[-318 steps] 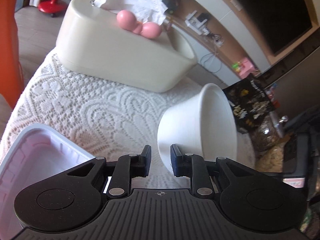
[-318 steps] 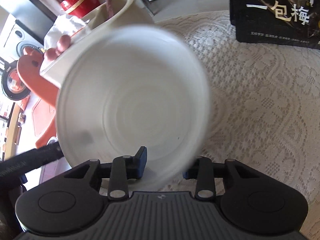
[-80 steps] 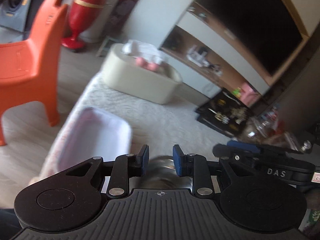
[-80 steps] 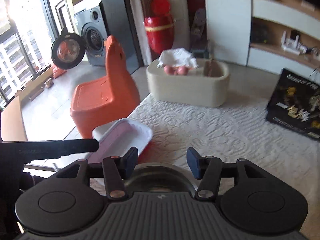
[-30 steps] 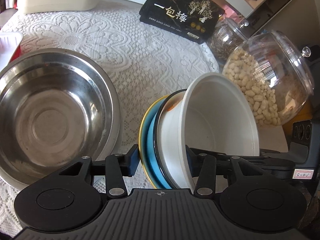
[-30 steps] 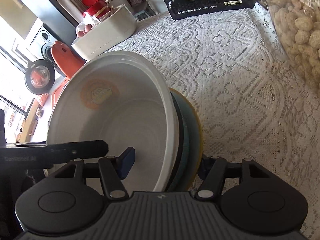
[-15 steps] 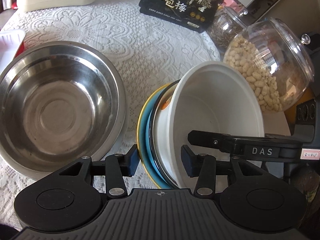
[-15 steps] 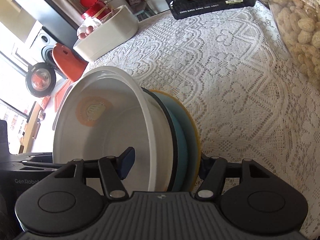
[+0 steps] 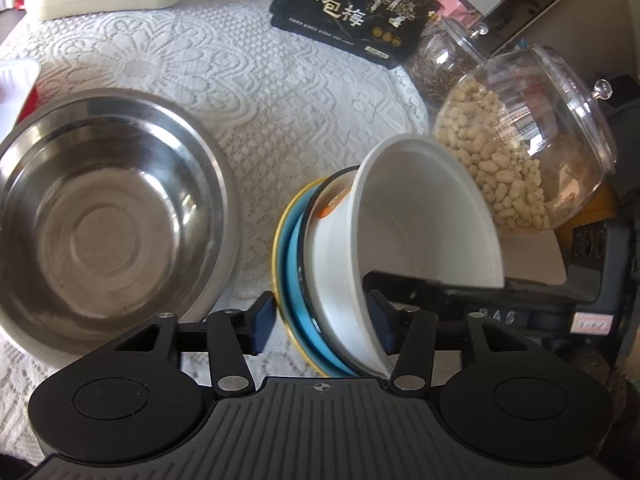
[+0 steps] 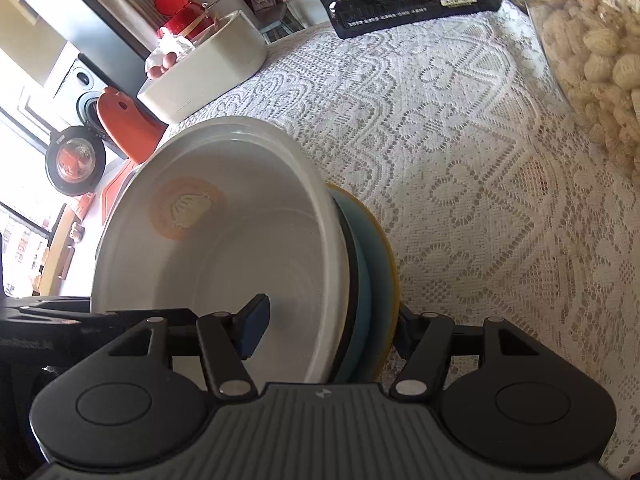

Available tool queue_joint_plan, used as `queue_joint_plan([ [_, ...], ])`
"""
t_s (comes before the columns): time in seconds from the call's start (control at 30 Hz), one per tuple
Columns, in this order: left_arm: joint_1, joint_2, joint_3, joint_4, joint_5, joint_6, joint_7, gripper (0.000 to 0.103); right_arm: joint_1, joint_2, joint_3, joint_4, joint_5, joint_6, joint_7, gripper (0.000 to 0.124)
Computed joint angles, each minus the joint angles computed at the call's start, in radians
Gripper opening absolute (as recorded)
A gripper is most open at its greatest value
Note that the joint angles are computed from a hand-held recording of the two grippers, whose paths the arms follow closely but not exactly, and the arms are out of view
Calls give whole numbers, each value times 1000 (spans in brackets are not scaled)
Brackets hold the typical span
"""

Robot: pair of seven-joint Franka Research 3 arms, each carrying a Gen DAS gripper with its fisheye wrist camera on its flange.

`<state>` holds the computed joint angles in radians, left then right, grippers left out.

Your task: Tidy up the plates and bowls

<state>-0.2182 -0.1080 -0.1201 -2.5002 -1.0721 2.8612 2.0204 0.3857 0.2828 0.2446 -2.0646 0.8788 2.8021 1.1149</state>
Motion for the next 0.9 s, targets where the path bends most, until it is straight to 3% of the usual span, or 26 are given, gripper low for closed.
queue_joint_plan([
  [0.2,32,28,6,36,78,-62,-63,60,-8,-13,9,-10,76,-5,-11,64],
  [0.43,31,36,-17,41,146,-34,-69,69,1,-17,-11,-9,41,-43,10,63],
  [0.63,30,54,-25,46,188,2,-90,69,16,12,-24,23,-27,-37,78,64],
  [0.9,30,60,-37,41,250,25,-105,69,-4,7,-4,13,19,-48,51,65],
])
